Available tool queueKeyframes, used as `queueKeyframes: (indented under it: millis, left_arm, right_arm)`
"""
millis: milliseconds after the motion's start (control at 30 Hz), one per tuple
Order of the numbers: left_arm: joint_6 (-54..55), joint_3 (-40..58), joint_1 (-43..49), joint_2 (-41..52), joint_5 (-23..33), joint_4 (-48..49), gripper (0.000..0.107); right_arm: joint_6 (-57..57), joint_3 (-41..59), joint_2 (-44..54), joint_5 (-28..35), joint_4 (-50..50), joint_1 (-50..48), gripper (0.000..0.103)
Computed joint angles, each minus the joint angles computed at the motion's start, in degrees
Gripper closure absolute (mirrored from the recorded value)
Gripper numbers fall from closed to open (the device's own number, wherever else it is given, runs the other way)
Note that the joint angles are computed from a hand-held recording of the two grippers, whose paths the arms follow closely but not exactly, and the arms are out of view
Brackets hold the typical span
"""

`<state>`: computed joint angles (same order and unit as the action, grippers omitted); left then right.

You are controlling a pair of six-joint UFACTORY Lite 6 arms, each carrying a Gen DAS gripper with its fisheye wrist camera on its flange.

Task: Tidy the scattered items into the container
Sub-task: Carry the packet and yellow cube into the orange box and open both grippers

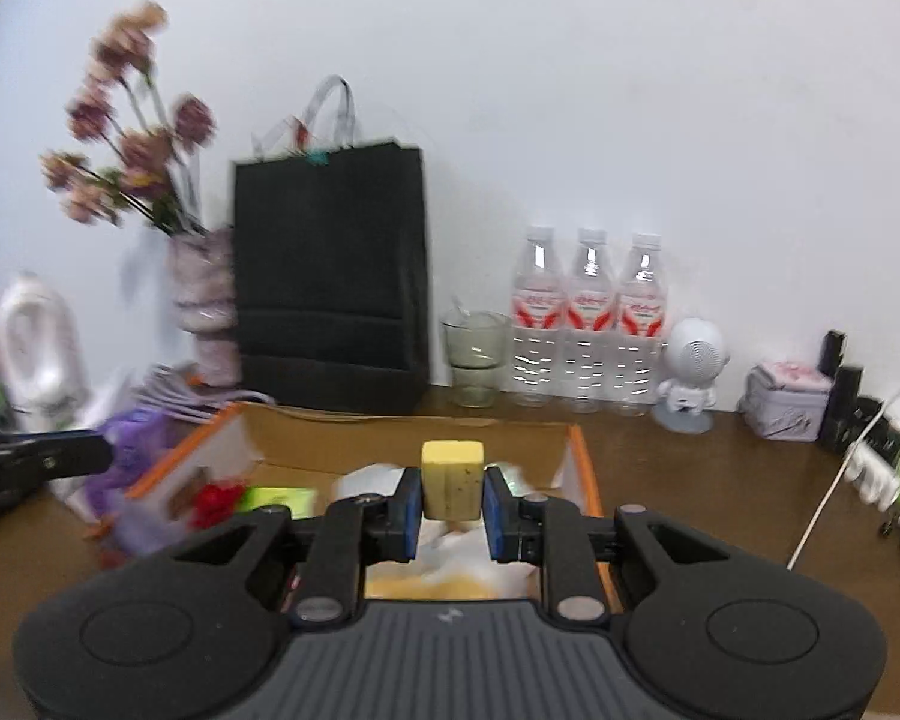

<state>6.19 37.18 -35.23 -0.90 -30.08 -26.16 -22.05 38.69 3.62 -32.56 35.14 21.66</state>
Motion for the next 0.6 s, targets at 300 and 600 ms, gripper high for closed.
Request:
queueKeyframes:
  millis: [300,600]
  left_arm:
    - [10.8,19.6,1.6,20.4,6.2,-10.9,0.089]
    - [20.0,25.2,2.6,24.1,9.8,-19.9,0.005]
  right_arm:
    - [-0.6,18.8,19.3,10.0,1.4,-5.5,0.083]
    - [-3.4,20.2,21.3,11.3,4.1,-5.4,0.008]
